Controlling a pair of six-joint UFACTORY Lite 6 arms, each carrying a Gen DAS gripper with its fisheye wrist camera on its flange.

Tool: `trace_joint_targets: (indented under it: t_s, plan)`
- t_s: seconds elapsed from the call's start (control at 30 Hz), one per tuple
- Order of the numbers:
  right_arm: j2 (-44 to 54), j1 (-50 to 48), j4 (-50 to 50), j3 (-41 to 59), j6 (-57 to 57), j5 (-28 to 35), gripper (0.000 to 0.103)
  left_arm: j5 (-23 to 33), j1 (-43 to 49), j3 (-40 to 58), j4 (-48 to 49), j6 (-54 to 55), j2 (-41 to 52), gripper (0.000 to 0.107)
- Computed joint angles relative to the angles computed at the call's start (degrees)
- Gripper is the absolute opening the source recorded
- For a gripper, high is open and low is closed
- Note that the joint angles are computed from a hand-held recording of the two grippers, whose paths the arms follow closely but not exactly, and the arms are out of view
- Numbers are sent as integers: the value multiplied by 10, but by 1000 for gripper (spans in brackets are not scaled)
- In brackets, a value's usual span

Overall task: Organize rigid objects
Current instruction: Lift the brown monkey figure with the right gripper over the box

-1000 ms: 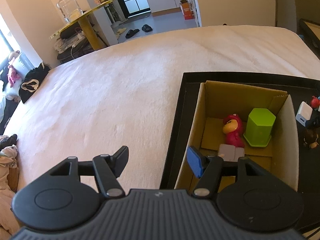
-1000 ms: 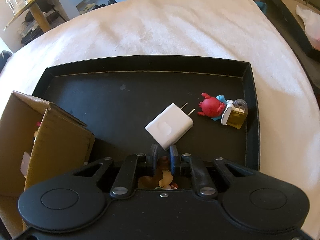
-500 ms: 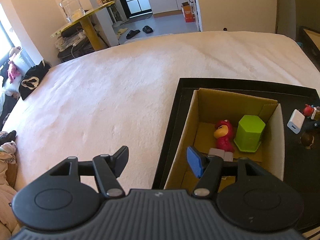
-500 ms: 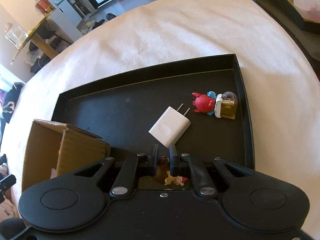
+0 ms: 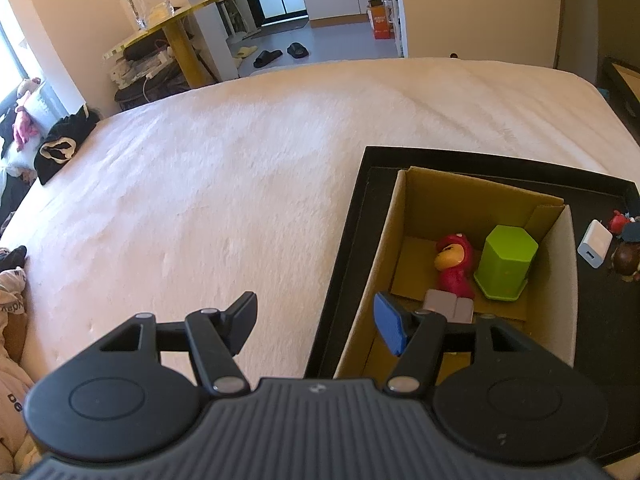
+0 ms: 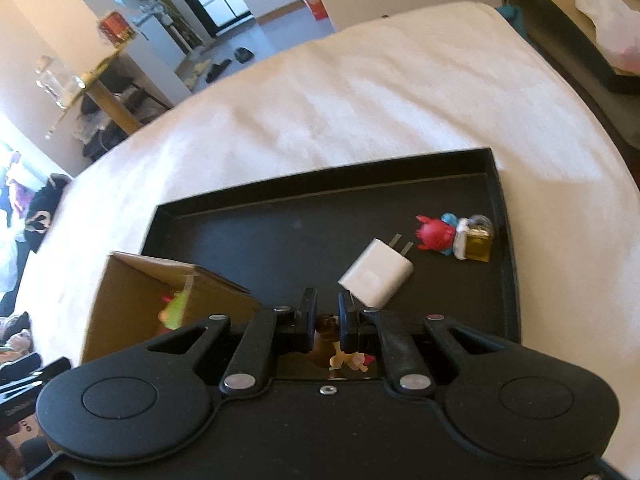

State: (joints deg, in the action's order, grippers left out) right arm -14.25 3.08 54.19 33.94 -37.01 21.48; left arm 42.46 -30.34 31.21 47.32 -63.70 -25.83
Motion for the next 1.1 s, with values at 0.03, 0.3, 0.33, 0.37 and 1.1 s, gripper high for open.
trace_joint_targets:
  t_s: [0.03,0.3,0.33,0.37,1.1]
  plan:
    - [-8,7,-4,1,6,1,11,-4,3,-2,-2,3,-1,63]
    - [-55,72,-77,30,103,-6,11,-58,60,-44,-58,81,-37,63]
    - [-60,80,-86,35,115,-7,11,-64,66,-49,-62,86,-41,63]
    - [-62,89,-94,41,125,-8,11,-69,71,-53,-68,93,-44,63]
    - [43,327,-470,151,548,-60,11,-196,242,-102,-462,562,-79,10]
